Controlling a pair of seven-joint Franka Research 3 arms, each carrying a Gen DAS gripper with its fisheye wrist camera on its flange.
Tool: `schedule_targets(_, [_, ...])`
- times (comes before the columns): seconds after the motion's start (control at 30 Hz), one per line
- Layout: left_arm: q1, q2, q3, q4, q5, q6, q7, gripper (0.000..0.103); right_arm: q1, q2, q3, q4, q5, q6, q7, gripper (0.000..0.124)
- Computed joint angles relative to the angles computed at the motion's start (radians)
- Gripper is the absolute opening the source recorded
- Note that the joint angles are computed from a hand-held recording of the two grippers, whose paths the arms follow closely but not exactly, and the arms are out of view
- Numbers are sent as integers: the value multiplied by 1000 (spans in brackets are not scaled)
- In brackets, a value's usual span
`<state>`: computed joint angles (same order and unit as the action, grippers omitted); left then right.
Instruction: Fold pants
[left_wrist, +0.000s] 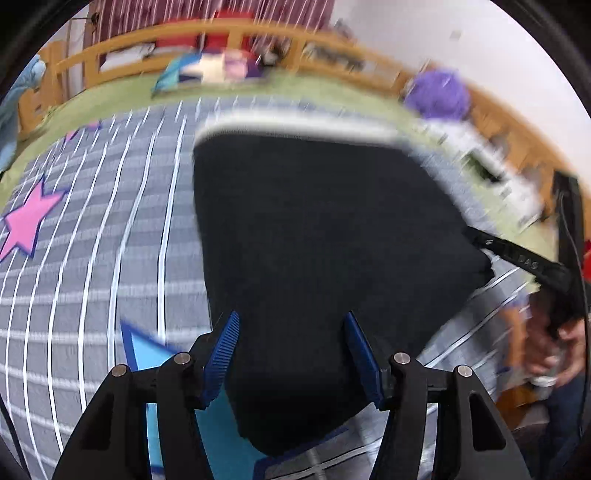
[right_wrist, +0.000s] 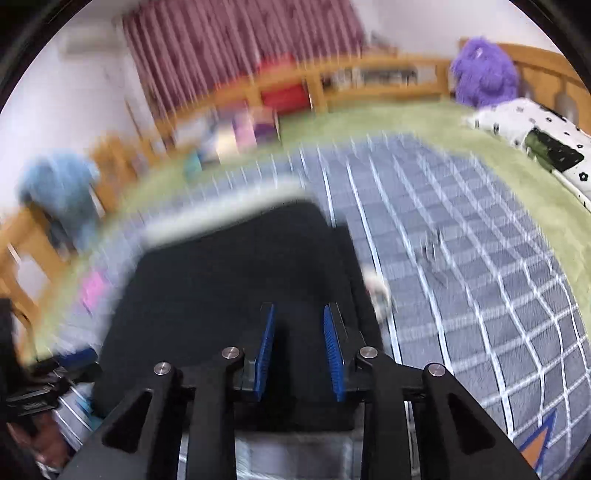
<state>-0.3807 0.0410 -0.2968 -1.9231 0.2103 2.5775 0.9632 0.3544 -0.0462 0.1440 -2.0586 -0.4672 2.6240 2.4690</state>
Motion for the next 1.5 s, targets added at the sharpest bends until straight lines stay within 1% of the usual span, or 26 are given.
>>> schedule_targets(0.03, [-6, 7, -1, 5, 35, -19, -17, 58, 7, -2, 3, 5, -11, -32, -4, 27])
schedule_targets(0.07, [-10, 5, -2, 4, 70, -22, -31, 59, 4, -13, 6, -12, -47, -9, 11, 26])
schedule_targets(0.1, [-11, 2, -3, 7, 73, -29, -27, 60, 3, -22, 7, -21, -30, -2, -9, 27])
schedule_targets(0.17, [-5, -8, -3, 6, 0, -28, 14, 61, 1, -50, -2, -58, 44, 30, -57, 27])
schedule_targets(0.27, [10, -30, 4, -20, -125, 9, 70, 61, -19, -82, -3, -106, 107, 107, -88, 27])
schedule_targets(0.33, [13, -40, 6, -37, -180, 36, 89, 61, -52, -82, 10, -113, 93, 159, -35, 30])
schedule_targets(0.4, [14, -41, 7, -46, -200, 57, 91, 61, -79, -62, 17, -101, 76, 210, 19, 40])
schedule_targets(0.43, [15, -38, 8, -47, -200, 61, 92, 61, -83, -54, 24, -91, 69, 215, 44, 41])
schedule_targets(0.53, [13, -32, 6, -41, -103, 48, 37, 61, -91, -3, 20, -42, 30, 229, 139, 45])
schedule_targets(0.6, [13, -31, 7, -35, -33, 38, 9, 61, -75, 45, 3, 12, 30, 203, 152, 46])
schedule_targets(0.67, [11, -30, 6, -30, 15, 32, -2, 61, -47, 85, -17, 66, -7, 150, 175, 46])
schedule_targets(0.77, [13, -36, 7, -34, 19, 39, 11, 61, 5, 114, -47, 128, -103, 47, 218, 34])
schedule_targets(0.8, [15, -41, 9, -39, -8, 44, 28, 61, 17, 106, -55, 126, -140, 42, 236, 21])
schedule_targets(0.83, [17, -44, 10, -43, -32, 50, 41, 61, 24, 93, -62, 116, -188, 46, 265, 13])
schedule_targets(0.87, [19, -50, 12, -50, -60, 57, 54, 61, 23, 74, -66, 94, -209, 74, 288, 10])
schedule_targets(0.9, [21, -55, 14, -56, -86, 63, 65, 61, 15, 46, -70, 59, -219, 120, 319, 10])
schedule_targets(0.97, [25, -70, 18, -70, -133, 79, 82, 61, -5, 11, -60, 21, -244, 144, 370, 9])
schedule_targets(1.07, [30, -86, 17, -83, -101, 96, 49, 61, -22, -10, -32, 7, -203, 78, 311, 9])
schedule_targets(1.13, [35, -95, 14, -88, -38, 98, -1, 61, -20, 2, -25, 10, -103, 29, 191, 11])
schedule_targets(1.17, [35, -96, 13, -88, -22, 96, -13, 61, -19, 6, -20, 16, -92, -7, 166, 16])
schedule_targets(1.2, [33, -96, 13, -87, -23, 90, -11, 61, -20, -4, -16, 12, -122, -24, 189, 20])
schedule_targets(1.27, [28, -94, 13, -83, -44, 77, 3, 61, -28, -47, -12, -26, -147, 2, 226, 25])
schedule_targets(1.37, [20, -96, 5, -89, -32, 59, 6, 61, -70, -117, 14, -105, -224, 112, 315, 26])
schedule_targets(1.4, [15, -84, -2, -76, -2, 26, -4, 61, -71, -127, 17, -123, -198, 149, 285, 29])
schedule_targets(1.43, [10, -72, -6, -65, 9, -1, -4, 61, -64, -125, 20, -127, -149, 149, 229, 30])
schedule_targets(1.5, [-1, -34, -11, -37, -27, -67, 22, 64, -31, -88, 28, -92, -21, 56, 62, 32])
